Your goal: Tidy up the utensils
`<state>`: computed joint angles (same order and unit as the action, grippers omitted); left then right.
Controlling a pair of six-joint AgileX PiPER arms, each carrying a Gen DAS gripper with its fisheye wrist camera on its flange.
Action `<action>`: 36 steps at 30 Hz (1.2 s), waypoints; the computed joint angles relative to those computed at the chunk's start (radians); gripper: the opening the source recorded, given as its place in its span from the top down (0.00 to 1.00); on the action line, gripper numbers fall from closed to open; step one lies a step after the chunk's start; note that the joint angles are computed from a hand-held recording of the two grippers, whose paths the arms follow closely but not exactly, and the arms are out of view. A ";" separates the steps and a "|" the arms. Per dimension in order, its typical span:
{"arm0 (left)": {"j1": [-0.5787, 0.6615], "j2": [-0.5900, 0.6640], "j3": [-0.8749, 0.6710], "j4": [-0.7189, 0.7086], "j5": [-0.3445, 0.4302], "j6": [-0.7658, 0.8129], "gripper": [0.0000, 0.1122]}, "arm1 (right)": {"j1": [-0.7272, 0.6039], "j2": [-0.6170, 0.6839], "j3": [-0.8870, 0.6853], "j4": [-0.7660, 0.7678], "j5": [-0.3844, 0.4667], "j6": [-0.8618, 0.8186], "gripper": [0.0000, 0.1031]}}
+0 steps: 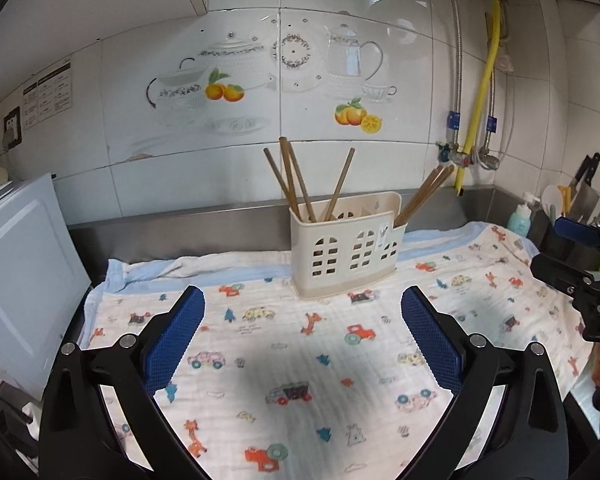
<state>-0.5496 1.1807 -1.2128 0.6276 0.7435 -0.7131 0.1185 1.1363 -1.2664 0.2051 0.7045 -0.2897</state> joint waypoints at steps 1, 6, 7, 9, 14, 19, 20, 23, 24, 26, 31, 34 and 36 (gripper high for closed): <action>-0.001 -0.006 0.007 -0.001 0.004 0.000 0.13 | -0.002 -0.003 0.004 0.006 0.006 -0.002 0.11; -0.012 -0.033 0.042 0.002 0.013 -0.010 0.13 | -0.010 -0.035 0.044 0.015 0.020 0.021 0.11; -0.014 -0.041 0.049 0.001 0.013 -0.011 0.13 | -0.012 -0.035 0.044 0.021 0.023 0.021 0.11; -0.025 -0.049 0.057 0.004 0.022 -0.017 0.13 | -0.008 -0.045 0.057 0.005 0.024 0.042 0.11; -0.037 -0.073 0.084 0.022 0.027 -0.049 0.13 | -0.017 -0.056 0.073 0.017 0.039 0.042 0.11; -0.050 -0.075 0.098 0.048 0.043 -0.073 0.13 | -0.016 -0.069 0.100 0.008 0.037 0.053 0.10; -0.050 -0.077 0.101 0.048 0.040 -0.075 0.13 | -0.017 -0.071 0.103 0.008 0.037 0.054 0.10; -0.050 -0.083 0.110 0.050 0.039 -0.079 0.13 | -0.023 -0.073 0.111 0.013 0.038 0.049 0.10; -0.054 -0.084 0.112 0.056 0.043 -0.083 0.13 | -0.025 -0.073 0.112 0.013 0.040 0.051 0.10; -0.057 -0.092 0.123 0.060 0.043 -0.094 0.13 | -0.027 -0.076 0.115 0.014 0.040 0.050 0.10; -0.059 -0.096 0.132 0.064 0.049 -0.095 0.13 | -0.032 -0.080 0.124 0.016 0.041 0.048 0.10; -0.060 -0.100 0.137 0.061 0.047 -0.098 0.13 | -0.041 -0.081 0.128 0.027 0.046 0.041 0.10; -0.061 -0.101 0.139 0.064 0.048 -0.102 0.13 | -0.042 -0.084 0.129 0.028 0.047 0.041 0.10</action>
